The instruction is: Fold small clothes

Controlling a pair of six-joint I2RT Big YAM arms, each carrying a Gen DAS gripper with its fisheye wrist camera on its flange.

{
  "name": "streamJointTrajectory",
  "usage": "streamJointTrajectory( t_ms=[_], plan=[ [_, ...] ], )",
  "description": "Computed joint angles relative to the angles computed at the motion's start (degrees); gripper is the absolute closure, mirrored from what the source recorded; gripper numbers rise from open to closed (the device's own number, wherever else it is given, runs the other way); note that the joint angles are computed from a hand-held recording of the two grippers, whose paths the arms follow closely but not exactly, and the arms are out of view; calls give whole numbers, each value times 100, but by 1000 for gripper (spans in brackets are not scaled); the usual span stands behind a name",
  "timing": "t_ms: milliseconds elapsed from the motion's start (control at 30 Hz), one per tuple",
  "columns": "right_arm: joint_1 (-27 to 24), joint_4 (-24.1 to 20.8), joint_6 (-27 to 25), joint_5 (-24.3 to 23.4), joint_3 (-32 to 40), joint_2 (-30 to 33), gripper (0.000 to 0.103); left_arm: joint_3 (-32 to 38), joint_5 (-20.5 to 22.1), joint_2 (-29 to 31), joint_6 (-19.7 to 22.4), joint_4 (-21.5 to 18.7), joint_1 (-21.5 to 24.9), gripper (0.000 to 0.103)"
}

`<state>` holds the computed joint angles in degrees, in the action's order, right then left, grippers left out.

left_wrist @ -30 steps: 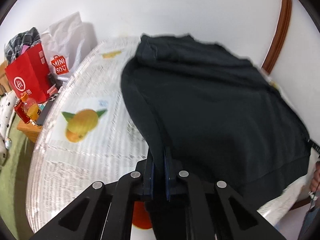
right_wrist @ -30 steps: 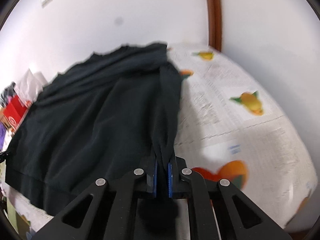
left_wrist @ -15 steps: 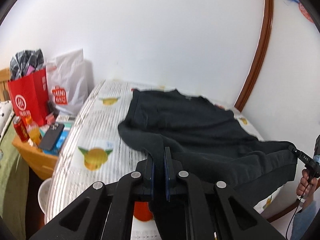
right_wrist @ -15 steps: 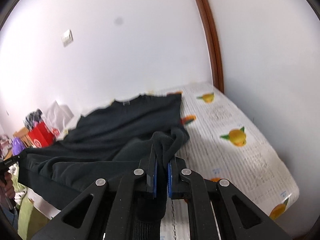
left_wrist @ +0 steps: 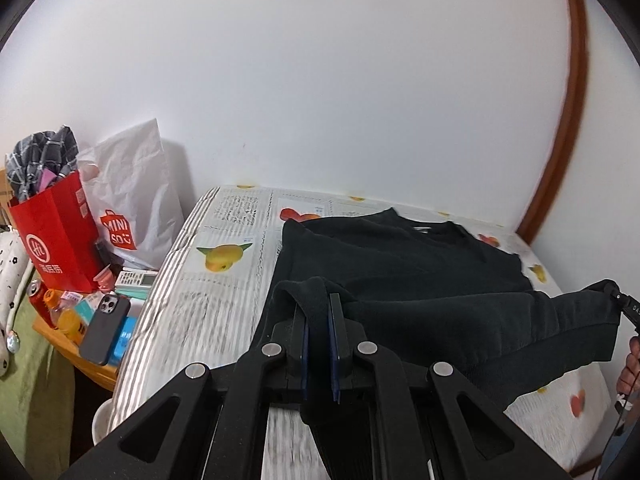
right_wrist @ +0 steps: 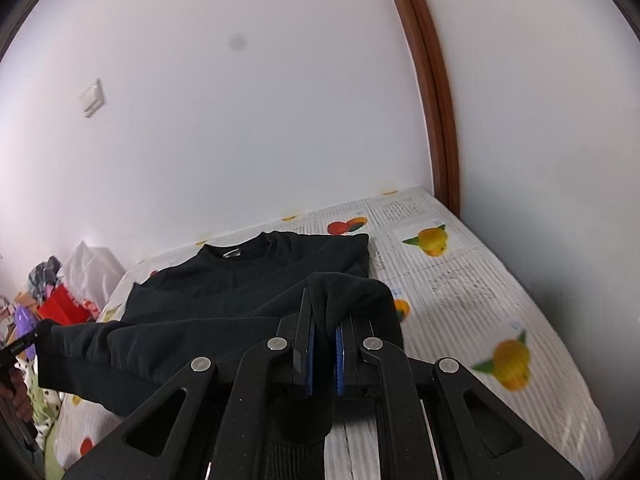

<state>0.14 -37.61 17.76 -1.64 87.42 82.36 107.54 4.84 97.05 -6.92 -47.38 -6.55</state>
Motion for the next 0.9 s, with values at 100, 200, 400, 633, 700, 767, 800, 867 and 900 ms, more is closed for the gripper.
streamJointTrajectory(
  t_ms=[100, 200, 400, 633, 700, 767, 800, 867, 900],
  plan=[
    [3, -95, -33, 69, 466, 550, 96, 494, -241, 492, 105, -167, -77, 95],
    [-10, -285, -41, 78, 909, 1109, 96, 946, -405, 953, 161, -434, -132, 95],
    [-45, -590, -73, 113, 1434, 1856, 95, 1619, -508, 1610, 76, -916, -150, 95],
    [-72, -1215, -89, 83, 1881, 2297, 91, 1967, -516, 1879, 187, -1243, -169, 91],
    [-60, -1158, -253, 137, 1698, 2141, 85, 1789, -392, 1737, 278, -1145, -145, 90],
    [-63, -1072, -348, 152, 1423, 1889, 77, 1507, -200, 1526, 315, -994, -100, 86],
    [-80, -983, -373, 144, 1215, 1697, 76, 1353, -124, 1413, 329, -929, -67, 80],
    [-135, -838, -373, 107, 839, 1338, 66, 975, -22, 1162, 303, -758, 24, 70],
    [-154, -789, -349, 148, 699, 1205, 66, 854, 28, 1089, 293, -718, 64, 65]
  ],
)
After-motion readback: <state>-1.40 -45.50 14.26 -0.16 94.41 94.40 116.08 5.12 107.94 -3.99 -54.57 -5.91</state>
